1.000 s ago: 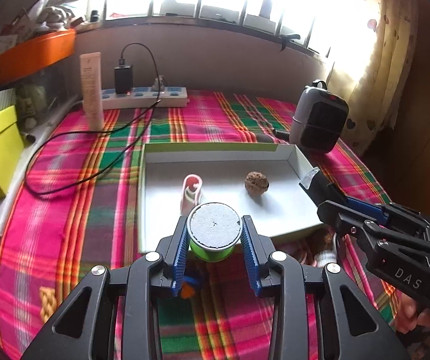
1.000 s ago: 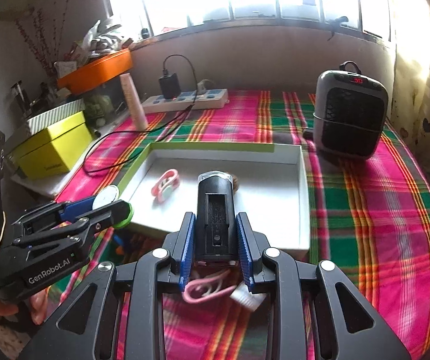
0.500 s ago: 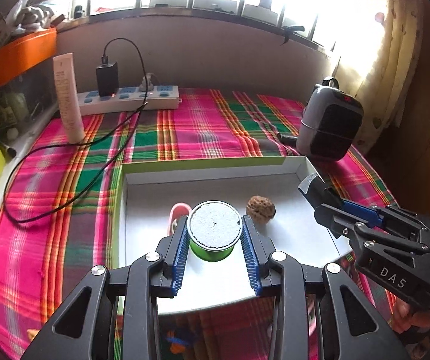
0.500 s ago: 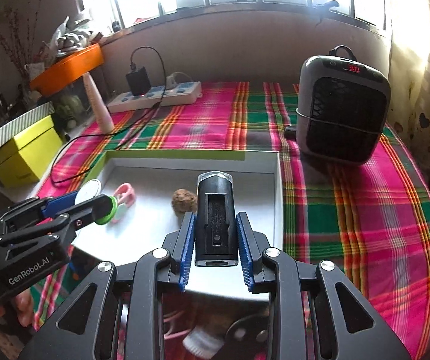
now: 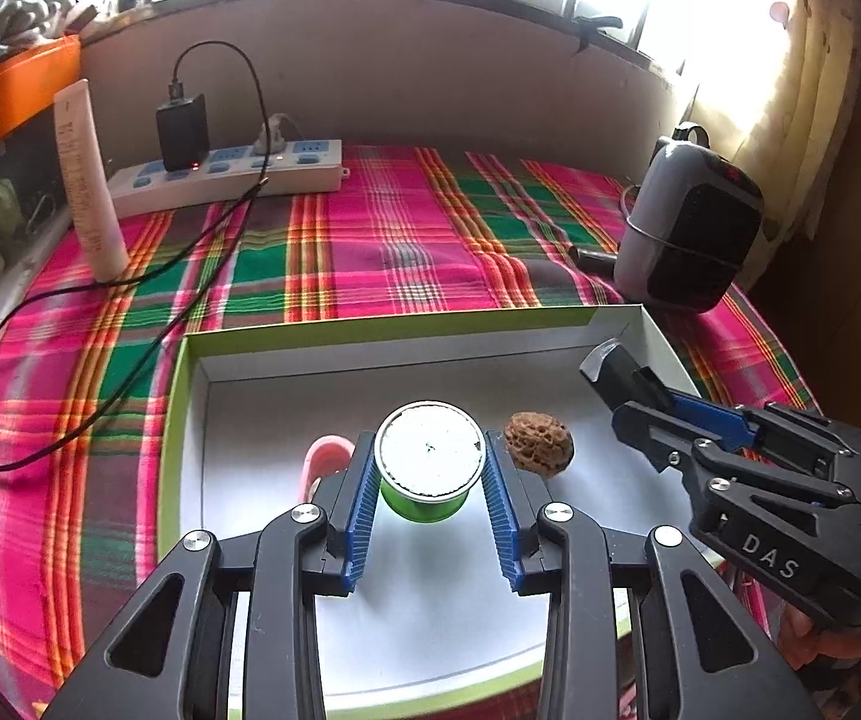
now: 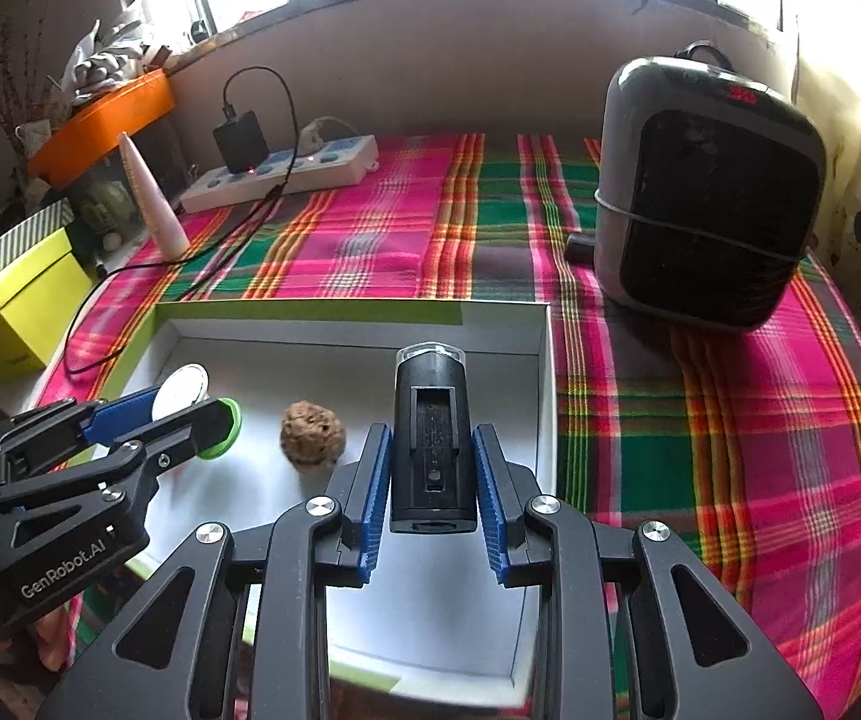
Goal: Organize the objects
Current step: 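Lift and carry the spool with the left tool while the right tool carries the black device into the tray, then lower and open the left tool releasing the spool while the right tool lowers the black device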
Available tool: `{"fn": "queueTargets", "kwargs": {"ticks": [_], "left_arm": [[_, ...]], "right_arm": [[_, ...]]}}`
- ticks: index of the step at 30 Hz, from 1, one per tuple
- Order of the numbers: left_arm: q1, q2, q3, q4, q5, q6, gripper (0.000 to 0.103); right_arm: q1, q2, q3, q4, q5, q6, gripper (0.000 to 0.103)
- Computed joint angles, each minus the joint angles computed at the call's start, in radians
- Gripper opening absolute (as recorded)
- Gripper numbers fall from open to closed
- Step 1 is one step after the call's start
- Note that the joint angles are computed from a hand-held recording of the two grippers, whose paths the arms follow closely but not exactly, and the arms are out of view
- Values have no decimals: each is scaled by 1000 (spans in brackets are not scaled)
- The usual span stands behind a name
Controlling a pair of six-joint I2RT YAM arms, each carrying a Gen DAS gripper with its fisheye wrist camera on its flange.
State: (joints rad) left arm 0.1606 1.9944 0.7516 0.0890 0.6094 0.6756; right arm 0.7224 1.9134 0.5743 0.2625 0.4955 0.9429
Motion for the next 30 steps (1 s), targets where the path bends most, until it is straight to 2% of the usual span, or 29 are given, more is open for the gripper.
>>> {"fn": "queueTargets", "kwargs": {"ticks": [10, 30], "left_arm": [[-40, 34, 6, 47, -40, -23, 32], [-53, 58, 18, 51, -49, -23, 32]], "right_arm": [[-32, 24, 12, 25, -30, -44, 29], [-43, 62, 47, 24, -35, -66, 29]]}}
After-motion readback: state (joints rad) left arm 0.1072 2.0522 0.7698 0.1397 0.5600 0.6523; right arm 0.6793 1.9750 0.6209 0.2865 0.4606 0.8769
